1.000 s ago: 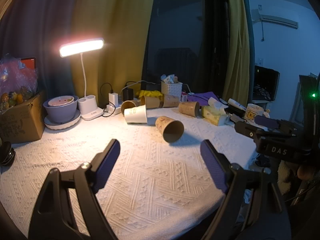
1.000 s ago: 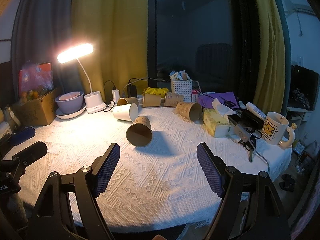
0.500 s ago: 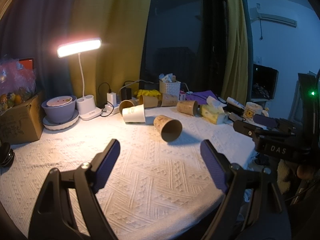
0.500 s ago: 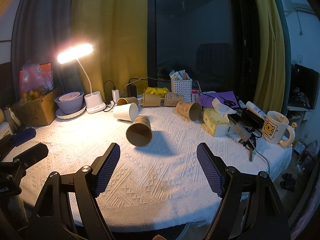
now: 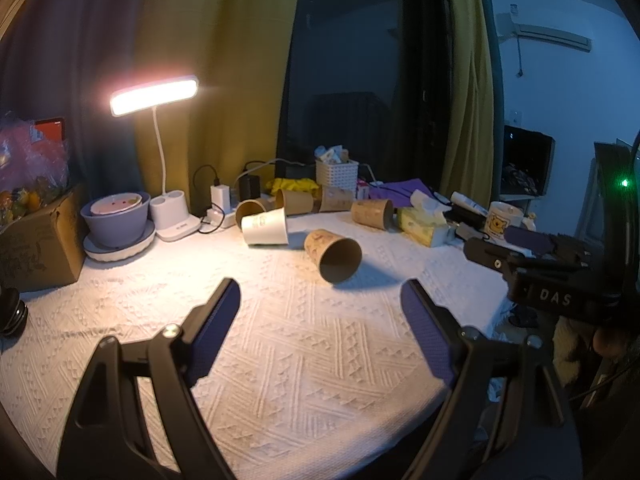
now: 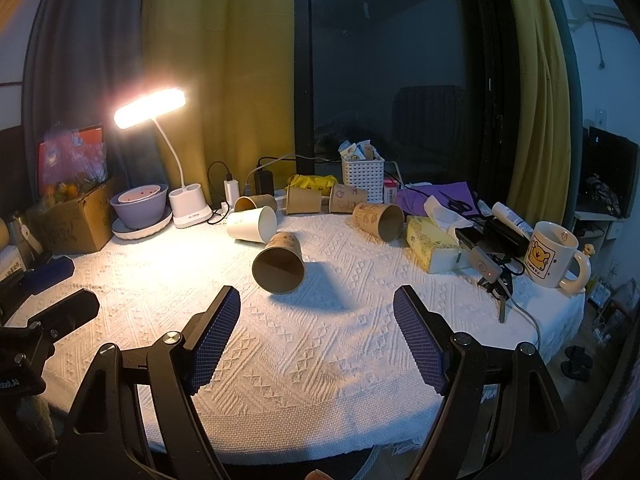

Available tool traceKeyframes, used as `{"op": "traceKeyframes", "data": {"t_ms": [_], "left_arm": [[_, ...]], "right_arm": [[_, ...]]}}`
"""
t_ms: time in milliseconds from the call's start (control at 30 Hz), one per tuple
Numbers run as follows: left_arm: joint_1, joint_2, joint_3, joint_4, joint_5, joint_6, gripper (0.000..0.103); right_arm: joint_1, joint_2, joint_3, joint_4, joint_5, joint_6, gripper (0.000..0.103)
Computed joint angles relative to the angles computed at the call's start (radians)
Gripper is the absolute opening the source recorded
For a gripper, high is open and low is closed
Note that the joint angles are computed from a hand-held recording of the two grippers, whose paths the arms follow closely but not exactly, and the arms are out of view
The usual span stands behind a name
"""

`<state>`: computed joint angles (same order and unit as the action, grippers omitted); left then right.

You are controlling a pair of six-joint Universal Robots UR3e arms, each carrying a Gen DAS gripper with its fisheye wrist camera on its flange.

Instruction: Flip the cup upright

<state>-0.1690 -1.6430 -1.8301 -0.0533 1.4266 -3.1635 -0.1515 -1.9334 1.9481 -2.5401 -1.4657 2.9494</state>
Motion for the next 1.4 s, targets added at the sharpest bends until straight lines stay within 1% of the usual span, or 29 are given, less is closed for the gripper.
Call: {"op": "traceKeyframes", "data": {"t_ms": [500,1167,1300,1400], "left_arm": [[0.012,0.001,0.015,-0.027,-0.022,0.023,0.083],[0.007,-0.004,0.022,-0.034,-0.017,0.031,0.083],[0.002,-0.023,0.051,-0.059,-0.015,0.068,0.084],[-0.001,-0.073,0.142,-0.127,-0.026,0.152,0.084]], "right_arm": [[-0.005,0.001,-0.001,0.001,0.004,0.000,0.082],[-0.015,-0.009,0.012,0.004,0.017,-0.003,0.082],[-0.015,0.007,0.017,-0.002,0.021,-0.003,0.082],[-0.038,0.042,0.018,-0.020,0.030,-0.017,0.082]]}}
